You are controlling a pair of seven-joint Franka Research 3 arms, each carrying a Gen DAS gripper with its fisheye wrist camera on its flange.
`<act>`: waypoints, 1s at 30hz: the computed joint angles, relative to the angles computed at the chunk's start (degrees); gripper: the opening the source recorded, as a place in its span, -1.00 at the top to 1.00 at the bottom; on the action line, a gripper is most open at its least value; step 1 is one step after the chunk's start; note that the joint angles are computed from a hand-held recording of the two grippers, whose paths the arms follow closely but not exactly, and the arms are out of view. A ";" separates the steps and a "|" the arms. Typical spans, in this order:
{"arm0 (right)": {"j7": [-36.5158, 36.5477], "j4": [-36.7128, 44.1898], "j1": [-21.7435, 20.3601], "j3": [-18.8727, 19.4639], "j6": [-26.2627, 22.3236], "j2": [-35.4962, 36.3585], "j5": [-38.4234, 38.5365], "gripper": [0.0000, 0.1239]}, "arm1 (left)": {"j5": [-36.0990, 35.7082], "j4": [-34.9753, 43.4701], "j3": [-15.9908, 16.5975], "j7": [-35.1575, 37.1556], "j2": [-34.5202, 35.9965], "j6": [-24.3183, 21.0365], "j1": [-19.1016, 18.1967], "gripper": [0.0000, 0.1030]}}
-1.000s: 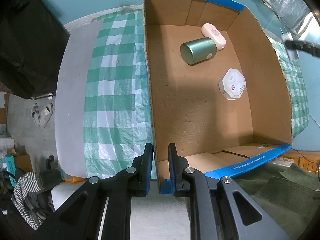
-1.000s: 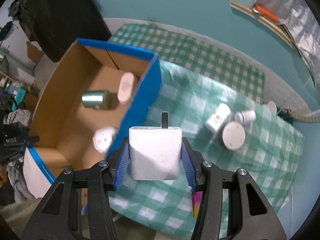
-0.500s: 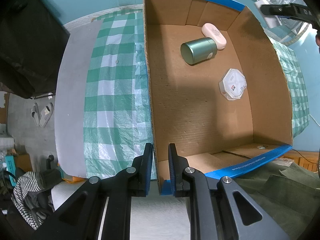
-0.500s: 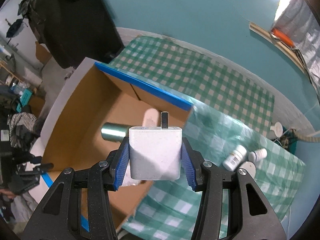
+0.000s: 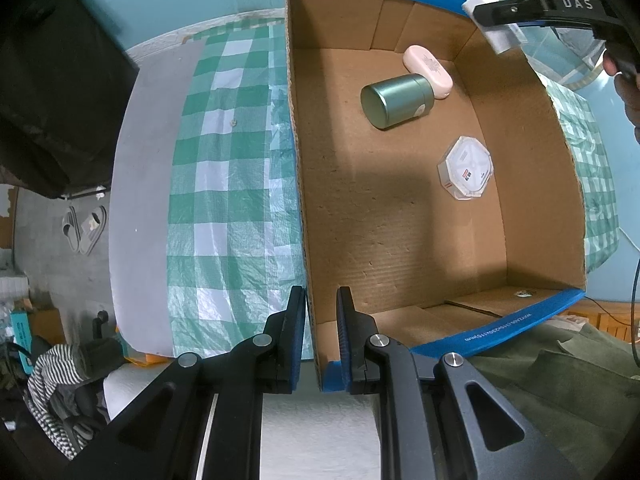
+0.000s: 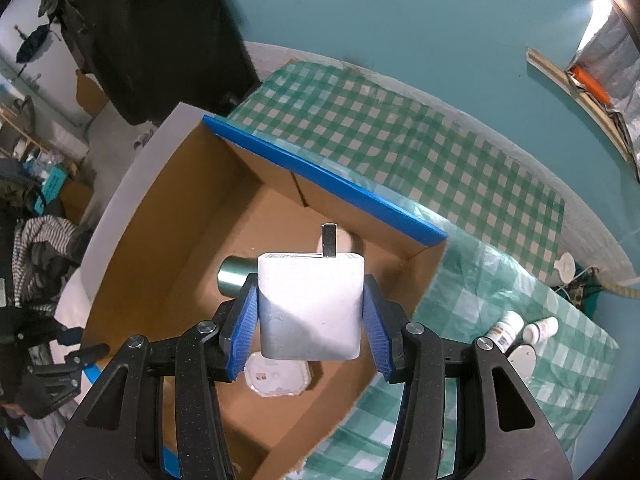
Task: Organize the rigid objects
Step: 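Carry the white charger into the box and open the right gripper, then move the right tool back over the pink-gold SANK lighter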
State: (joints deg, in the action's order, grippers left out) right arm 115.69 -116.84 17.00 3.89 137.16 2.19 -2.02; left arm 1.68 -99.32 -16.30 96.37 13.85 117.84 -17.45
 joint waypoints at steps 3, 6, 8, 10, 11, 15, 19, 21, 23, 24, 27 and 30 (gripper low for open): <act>-0.19 0.22 0.06 0.01 -0.10 0.41 0.32 0.20 | -0.01 0.02 -0.01 -0.05 0.01 -0.02 0.01 0.71; -0.18 0.23 0.09 -0.04 -0.05 0.64 0.65 0.20 | -0.03 0.04 -0.03 -0.04 0.03 -0.05 0.02 0.71; 0.50 0.07 0.09 -0.16 0.00 0.62 0.38 0.20 | 0.01 0.09 -0.03 -0.06 0.05 -0.09 0.00 0.71; 0.76 -0.26 -0.03 -0.25 0.30 0.37 0.78 0.20 | 0.02 0.18 -0.03 -0.08 0.09 -0.16 0.00 0.71; 0.82 -0.35 -0.07 -0.25 0.40 0.26 0.92 0.20 | 0.02 0.18 -0.03 -0.08 0.09 -0.16 0.00 0.71; 1.13 -0.45 -0.14 -0.22 0.19 -0.04 0.32 0.20 | 0.16 0.21 -0.04 0.19 0.12 -0.17 -0.01 0.71; 1.60 -1.05 -0.25 -0.11 0.47 -1.07 0.41 0.20 | 0.07 -0.08 -0.05 0.26 -0.09 -0.01 0.01 0.71; 1.77 -1.20 -0.31 0.01 0.27 -1.54 0.28 0.20 | 0.19 -0.04 -0.03 0.24 -0.04 -0.09 -0.03 0.71; 1.91 -1.72 -0.34 0.17 0.37 -2.44 -0.14 0.20 | 0.31 -0.04 -0.01 0.25 -0.02 -0.04 -0.05 0.71; 1.93 -1.96 -0.37 0.26 0.40 -2.86 -0.36 0.20 | 0.32 0.01 0.00 0.28 -0.02 -0.07 -0.04 0.71; 2.30 -3.04 -0.58 0.53 0.25 -4.67 -1.08 0.20 | 0.35 -0.03 -0.02 0.26 -0.02 -0.05 -0.06 0.71; 2.94 -4.25 -1.02 0.78 0.12 -6.39 -1.51 0.20 | 0.33 -0.03 -0.03 0.28 -0.02 -0.08 -0.07 0.71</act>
